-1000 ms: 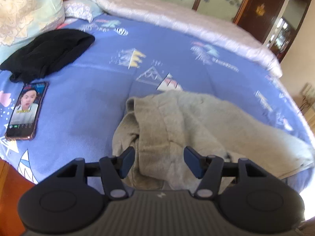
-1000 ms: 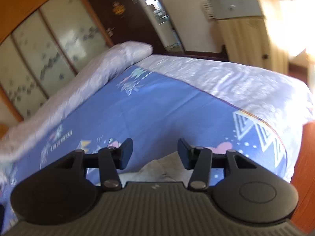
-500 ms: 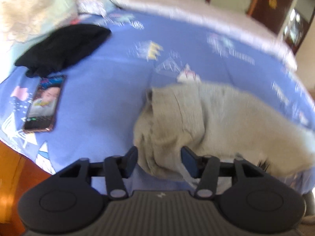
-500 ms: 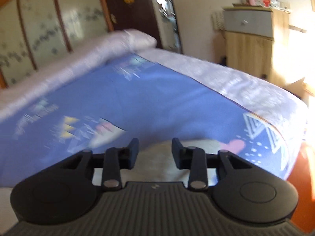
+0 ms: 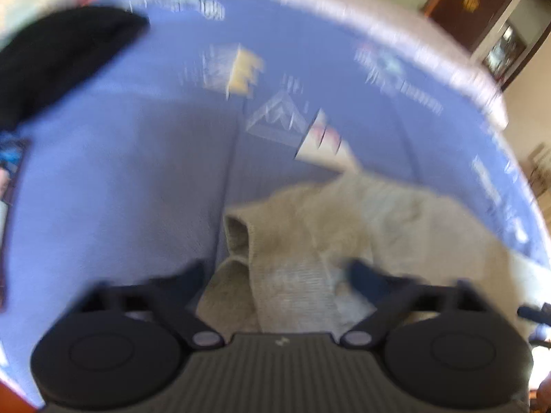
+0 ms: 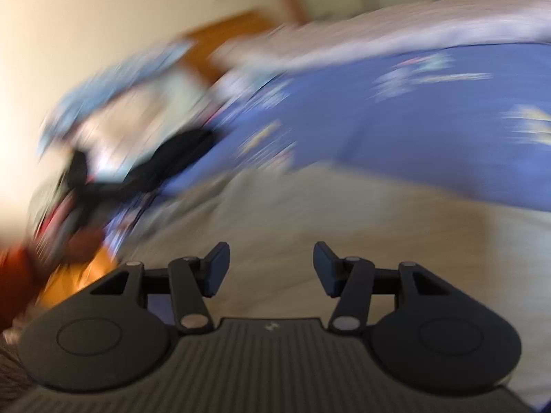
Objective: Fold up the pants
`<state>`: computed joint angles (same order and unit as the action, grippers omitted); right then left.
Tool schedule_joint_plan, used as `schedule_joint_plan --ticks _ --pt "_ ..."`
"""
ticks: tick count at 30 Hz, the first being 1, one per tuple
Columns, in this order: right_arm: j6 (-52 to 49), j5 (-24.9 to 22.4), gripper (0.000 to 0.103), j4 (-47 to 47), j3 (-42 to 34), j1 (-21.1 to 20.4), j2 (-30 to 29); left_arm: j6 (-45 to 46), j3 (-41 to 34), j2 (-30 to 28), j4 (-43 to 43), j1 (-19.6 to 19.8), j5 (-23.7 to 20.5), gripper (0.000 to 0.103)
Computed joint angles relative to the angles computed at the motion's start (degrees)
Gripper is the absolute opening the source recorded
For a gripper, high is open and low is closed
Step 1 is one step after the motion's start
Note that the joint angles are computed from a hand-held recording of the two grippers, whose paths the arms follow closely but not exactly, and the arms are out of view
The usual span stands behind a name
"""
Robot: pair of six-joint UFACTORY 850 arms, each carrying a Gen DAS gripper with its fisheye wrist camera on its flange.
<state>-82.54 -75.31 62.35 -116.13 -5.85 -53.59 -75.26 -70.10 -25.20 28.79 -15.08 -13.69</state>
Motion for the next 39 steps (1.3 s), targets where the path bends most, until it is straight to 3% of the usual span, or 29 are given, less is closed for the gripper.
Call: schedule_joint_plan --ticks 3,4,5,7,9,11,13,16,18,20,21,25,28,32,33,34,36,39 --pt "-4.78 0.30 0.056 -5.69 3.54 4.16 1.57 -14.43 -1.66 -0.94 16.91 -1.71 -2.92 0.030" --pt "-5.23 0.94 0.056 -8.18 3.98 5.43 1.81 -19.87 -2.21 -0.11 22.90 -2.55 -5.79 0.027" --pt "-6.43 1.77 0.056 -9.82 4.86 6.38 2.22 -25.19 -2.19 1.17 28.90 -3.25 -8.02 0.026" --pt "-8.31 3.71 0.056 -9.32 5.78 6.95 2.72 -35.13 -0.46 5.77 40.89 -3.90 -8.25 0.027" --pt "-7.62 3.69 0.056 -7.21 4.61 6.90 2.16 -38.75 0.18 8.18 49.04 -5.04 -11.13 0.028" --pt "-5.26 2.43 0.057 -4.84 2.04 6.81 0.59 -33.68 -1.20 7.29 48.12 -5.96 -16.17 0.033" --pt "-1.49 1.92 0.057 -4.88 -0.59 7.56 -1.16 -22.67 -4.86 3.12 38.80 -5.80 -21.79 0.064" --pt "-1.35 6.27 0.058 -6.86 0.49 9.00 -0.92 -9.82 -8.65 -3.51 22.16 -3.17 -24.48 0.066" --pt "-0.29 6.41 0.058 -6.78 -0.28 9.30 -0.85 -12.56 -4.07 -0.68 19.21 -1.84 -18.90 0.067" --pt "-1.60 6.32 0.058 -5.03 0.83 9.07 0.31 -23.53 2.24 4.48 24.46 -1.65 -14.17 0.075" --pt "-4.01 6.31 0.059 -4.04 2.62 8.45 1.64 -29.52 4.81 6.86 27.80 -1.93 -13.56 0.081" --pt "-16.73 6.10 0.070 -1.31 7.28 8.23 4.95 -45.25 12.49 13.82 36.89 -3.57 -12.63 0.081" --pt "-22.88 3.53 0.075 -2.41 6.89 10.38 4.83 -50.00 14.82 16.24 39.65 -4.04 -9.71 0.081" --pt "-27.86 5.90 0.073 -4.85 5.78 14.51 3.95 -50.02 15.15 16.95 39.37 -4.76 -8.44 0.081" --pt "-26.92 7.24 0.060 -7.23 3.73 15.73 2.82 -49.59 14.89 16.65 38.99 -4.81 -8.36 0.081" --pt "-25.15 9.23 0.024 -9.42 1.14 17.09 1.29 -49.35 14.79 16.54 38.54 -4.89 -8.40 0.081" --pt "-16.44 6.96 0.022 -9.43 -6.90 17.48 -2.97 -50.65 14.91 16.74 38.88 -4.74 -7.10 0.081" --pt "-1.43 -1.84 0.022 -5.47 -23.57 16.30 -11.74 -65.22 16.67 17.76 50.71 -3.11 1.40 0.083"
